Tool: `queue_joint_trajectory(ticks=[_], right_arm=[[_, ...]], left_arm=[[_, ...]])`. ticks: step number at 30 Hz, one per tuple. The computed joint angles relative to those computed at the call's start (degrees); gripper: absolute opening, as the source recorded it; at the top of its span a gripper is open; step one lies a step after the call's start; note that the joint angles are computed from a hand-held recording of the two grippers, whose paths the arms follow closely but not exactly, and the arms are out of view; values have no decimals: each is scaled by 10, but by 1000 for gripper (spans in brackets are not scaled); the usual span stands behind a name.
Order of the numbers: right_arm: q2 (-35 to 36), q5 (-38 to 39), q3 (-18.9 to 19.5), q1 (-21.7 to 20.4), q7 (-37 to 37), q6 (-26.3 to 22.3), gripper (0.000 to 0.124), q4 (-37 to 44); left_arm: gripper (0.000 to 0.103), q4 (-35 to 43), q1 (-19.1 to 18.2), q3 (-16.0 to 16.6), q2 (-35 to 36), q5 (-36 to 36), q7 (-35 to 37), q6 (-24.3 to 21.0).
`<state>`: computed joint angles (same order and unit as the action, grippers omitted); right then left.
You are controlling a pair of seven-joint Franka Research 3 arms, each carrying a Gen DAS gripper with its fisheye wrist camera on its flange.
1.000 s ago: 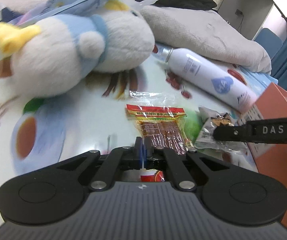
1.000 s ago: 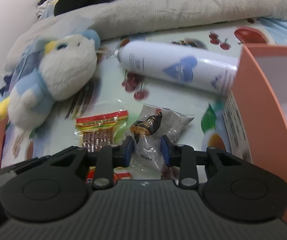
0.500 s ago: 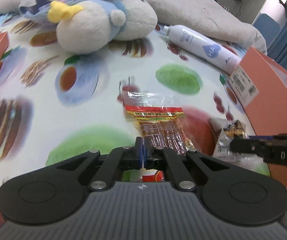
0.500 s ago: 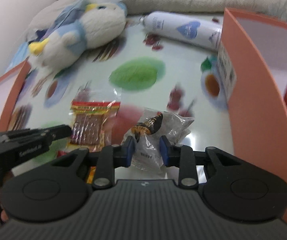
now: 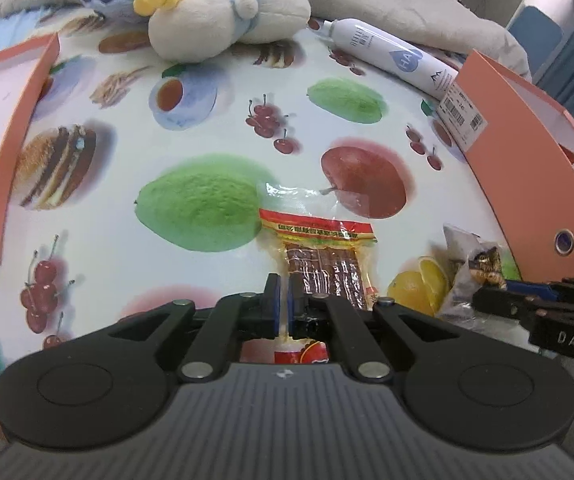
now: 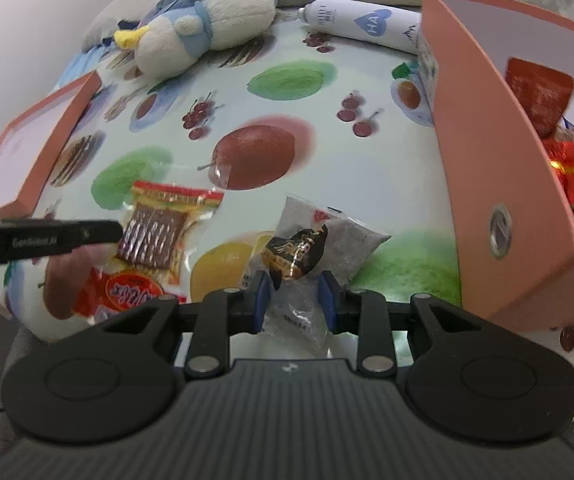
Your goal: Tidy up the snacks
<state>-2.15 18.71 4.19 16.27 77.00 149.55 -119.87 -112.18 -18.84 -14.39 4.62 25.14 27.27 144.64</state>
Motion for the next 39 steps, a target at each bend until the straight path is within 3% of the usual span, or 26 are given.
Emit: queue_joint_trajectory(ticks=[2,3,4,5,6,8,11,14,19,21,28,32,39], right_arm=[[-8,-7,0,-1,13,13,37,-9],[-12,-5,0,-1,15,20,42,-15],[-16,-1,0,-1,17,31,58,-22],[-20,-2,0,-2,21,42,70,-29],[-22,-1,0,-1,22,48,72,-34],[-23,7,-1,1,7,55,72,-38],[-21,18,-1,4,-15,76,72,-45],[-11,46,-2,7,-36,79,73,-41],[7,53,2,9,-49,94,73,-41],[9,78,1,11,-86,92,71,-41],[5,37,-1,3,-88,84,55,-45],[-4,38,-3,0,-91,86,54,-54],[-10,41,-4,0,-100,95,54,-65]], left_arm=[[6,15,-2,-2,6,-12,3,-24],[16,19,-2,-2,7,-16,1,-25],[40,22,-3,-1,9,-16,-1,-26],[54,28,-5,0,11,-6,-12,-32],[69,34,-9,2,13,15,-31,-40],[73,49,-16,4,20,47,-66,-56],[86,70,-14,1,34,22,-59,-57],[91,95,-18,2,54,10,-57,-63],[92,151,-34,5,100,14,-39,-108],[92,171,-42,7,116,18,-30,-127],[92,211,-61,14,150,27,7,-164],[92,232,-75,17,167,43,29,-195],[85,228,-81,20,168,54,29,-190]])
